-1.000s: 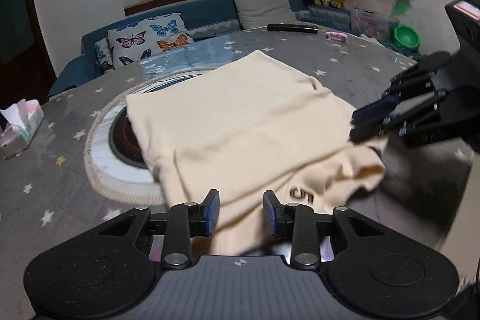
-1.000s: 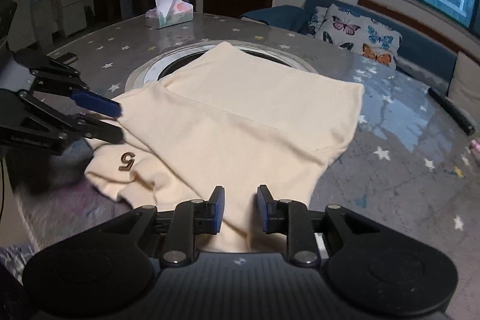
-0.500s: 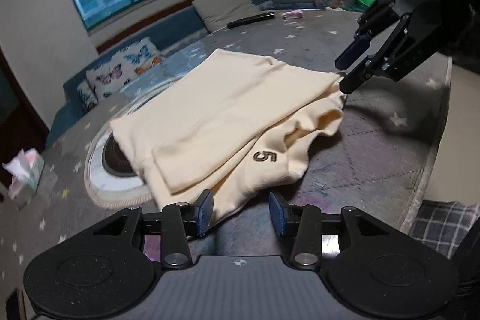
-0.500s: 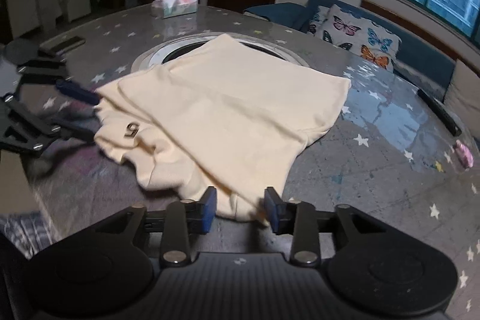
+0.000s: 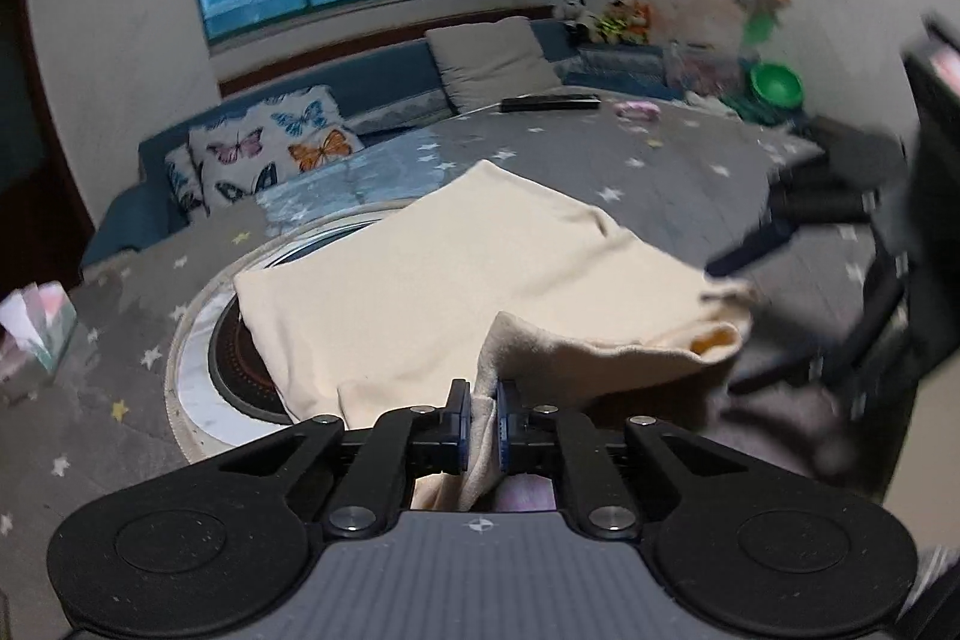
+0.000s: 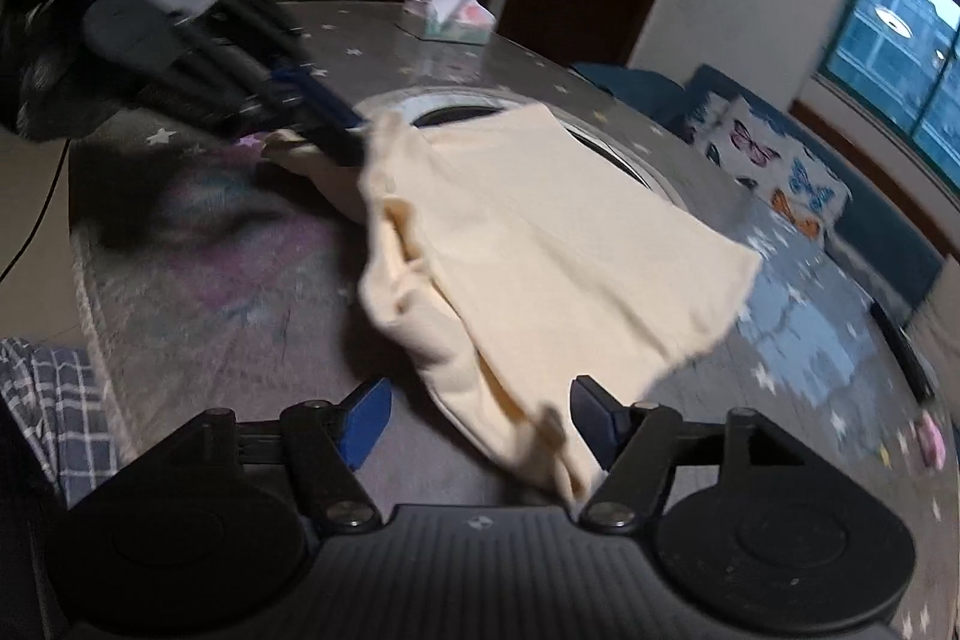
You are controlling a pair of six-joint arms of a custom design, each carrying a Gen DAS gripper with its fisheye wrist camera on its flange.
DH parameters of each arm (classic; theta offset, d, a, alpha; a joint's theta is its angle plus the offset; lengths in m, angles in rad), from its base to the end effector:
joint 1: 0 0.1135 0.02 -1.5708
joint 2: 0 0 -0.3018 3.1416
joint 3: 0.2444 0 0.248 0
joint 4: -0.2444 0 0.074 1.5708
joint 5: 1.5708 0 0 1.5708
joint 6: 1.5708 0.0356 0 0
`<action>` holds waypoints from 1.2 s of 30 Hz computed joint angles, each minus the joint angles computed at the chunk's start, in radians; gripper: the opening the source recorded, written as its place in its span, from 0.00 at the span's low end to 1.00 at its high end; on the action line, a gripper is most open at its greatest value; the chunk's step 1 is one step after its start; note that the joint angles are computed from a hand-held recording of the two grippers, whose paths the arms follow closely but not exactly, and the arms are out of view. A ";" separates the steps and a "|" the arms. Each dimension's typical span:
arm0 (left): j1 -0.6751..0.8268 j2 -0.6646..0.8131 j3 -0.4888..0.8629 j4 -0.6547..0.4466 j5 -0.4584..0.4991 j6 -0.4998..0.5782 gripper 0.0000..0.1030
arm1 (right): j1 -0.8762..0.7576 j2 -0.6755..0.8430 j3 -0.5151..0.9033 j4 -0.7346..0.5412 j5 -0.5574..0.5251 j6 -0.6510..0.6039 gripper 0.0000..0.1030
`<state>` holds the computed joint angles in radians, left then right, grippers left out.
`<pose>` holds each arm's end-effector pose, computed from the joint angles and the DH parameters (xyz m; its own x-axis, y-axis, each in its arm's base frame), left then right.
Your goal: Fold clothes
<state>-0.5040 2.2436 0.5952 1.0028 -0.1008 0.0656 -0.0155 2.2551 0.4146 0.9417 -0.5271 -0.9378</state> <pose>0.2965 -0.1594 0.0391 -0.4988 0.3496 -0.7931 0.4438 0.8890 0.1128 0.2700 0.0137 0.0174 -0.2212 -0.6935 -0.6857 -0.8082 0.5239 -0.2691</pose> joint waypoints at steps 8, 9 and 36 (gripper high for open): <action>0.052 0.011 0.046 -0.058 0.047 -0.036 0.13 | 0.016 -0.014 0.125 -0.148 -0.022 0.148 0.13; 0.054 0.014 0.041 -0.055 0.047 -0.037 0.13 | 0.011 -0.027 0.144 -0.187 -0.034 0.168 0.11; -0.122 0.087 -0.266 0.434 -0.275 0.161 0.09 | -0.064 -0.138 0.067 -0.141 -0.171 0.330 0.05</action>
